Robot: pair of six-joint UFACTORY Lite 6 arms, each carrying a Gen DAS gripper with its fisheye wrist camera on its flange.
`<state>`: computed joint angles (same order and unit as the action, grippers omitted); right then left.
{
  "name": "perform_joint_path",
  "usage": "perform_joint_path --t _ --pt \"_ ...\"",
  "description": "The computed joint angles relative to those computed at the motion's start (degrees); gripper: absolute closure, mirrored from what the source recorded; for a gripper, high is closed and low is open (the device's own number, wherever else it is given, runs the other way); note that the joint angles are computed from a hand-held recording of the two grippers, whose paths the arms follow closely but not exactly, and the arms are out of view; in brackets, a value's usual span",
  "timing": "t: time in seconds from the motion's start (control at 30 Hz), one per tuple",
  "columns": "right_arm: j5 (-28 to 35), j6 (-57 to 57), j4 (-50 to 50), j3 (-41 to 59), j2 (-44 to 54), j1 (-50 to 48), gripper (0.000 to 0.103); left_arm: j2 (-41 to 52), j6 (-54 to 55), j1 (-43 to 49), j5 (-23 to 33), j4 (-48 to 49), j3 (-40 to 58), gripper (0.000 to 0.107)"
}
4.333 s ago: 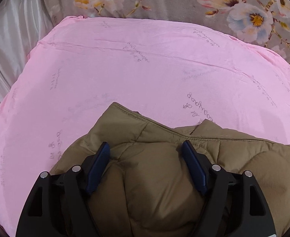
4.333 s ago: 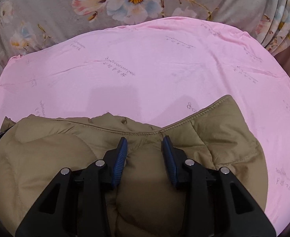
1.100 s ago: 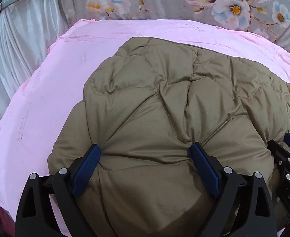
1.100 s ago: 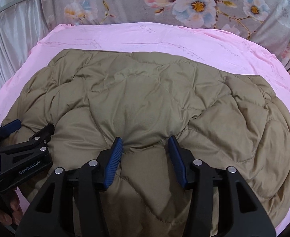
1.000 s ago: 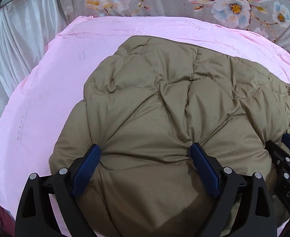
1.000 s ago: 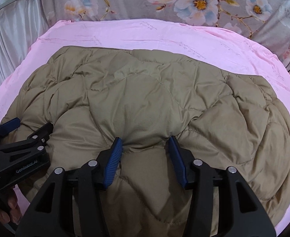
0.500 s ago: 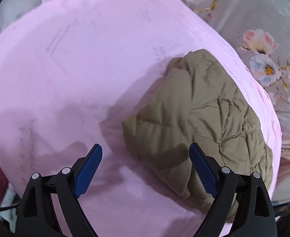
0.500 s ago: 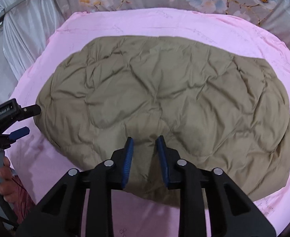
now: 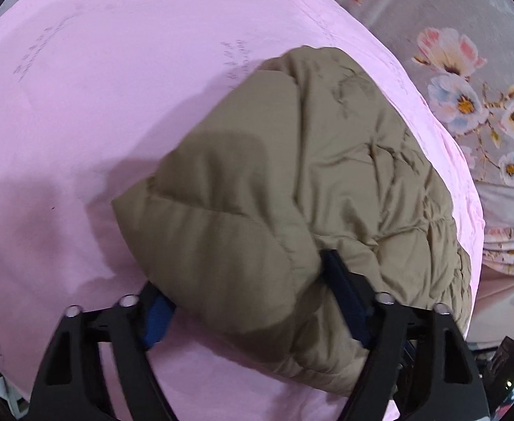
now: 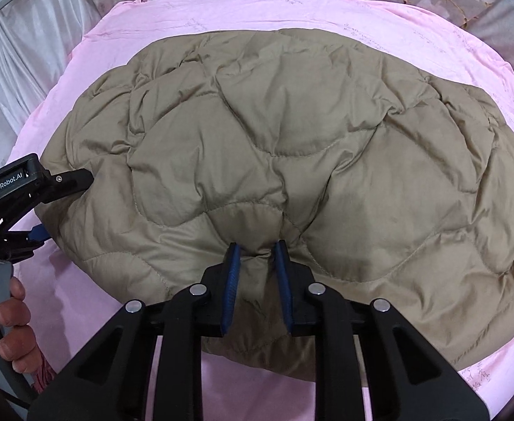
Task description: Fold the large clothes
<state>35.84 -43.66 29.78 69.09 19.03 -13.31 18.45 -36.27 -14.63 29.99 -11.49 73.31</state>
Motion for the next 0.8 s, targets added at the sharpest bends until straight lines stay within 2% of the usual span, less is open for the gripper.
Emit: perform_joint_path --t 0.03,0.07,0.13,0.17,0.33,0.47,0.53,0.67,0.8 --pt "-0.10 -0.48 0.27 -0.05 0.03 -0.04 0.083 0.36 -0.40 -0.29 1.20 0.90 1.27 0.049" --pt "-0.06 -0.87 0.69 -0.08 0.11 -0.15 0.083 0.53 0.04 -0.45 2.24 1.10 2.67 0.063" --pt "1.43 -0.69 1.22 0.62 0.09 -0.76 0.083 -0.07 0.43 -0.79 3.09 1.67 4.56 0.083" --pt "2.46 -0.54 1.77 0.70 -0.35 -1.48 0.083 -1.18 1.69 -0.71 2.98 0.64 4.87 0.089" --pt "10.78 -6.72 8.04 -1.90 -8.23 -10.04 0.086 -4.44 2.04 -2.54 5.10 3.11 10.42 0.095" --pt "15.39 -9.77 8.35 -4.64 -12.28 -15.10 0.086 -6.05 0.91 -3.64 7.56 7.45 15.82 0.096" --pt "15.96 -9.95 8.68 -5.71 -11.35 -14.83 0.086 -6.65 0.79 -3.72 8.99 9.01 17.63 0.096" --pt "15.08 -9.99 10.30 -7.84 -9.61 -7.86 0.086 -7.17 1.30 -4.68 12.91 11.41 21.90 0.097" --pt "13.43 -15.80 14.73 -10.01 -8.46 -3.09 0.086 -4.67 2.86 -8.22 17.04 12.31 30.18 0.097"
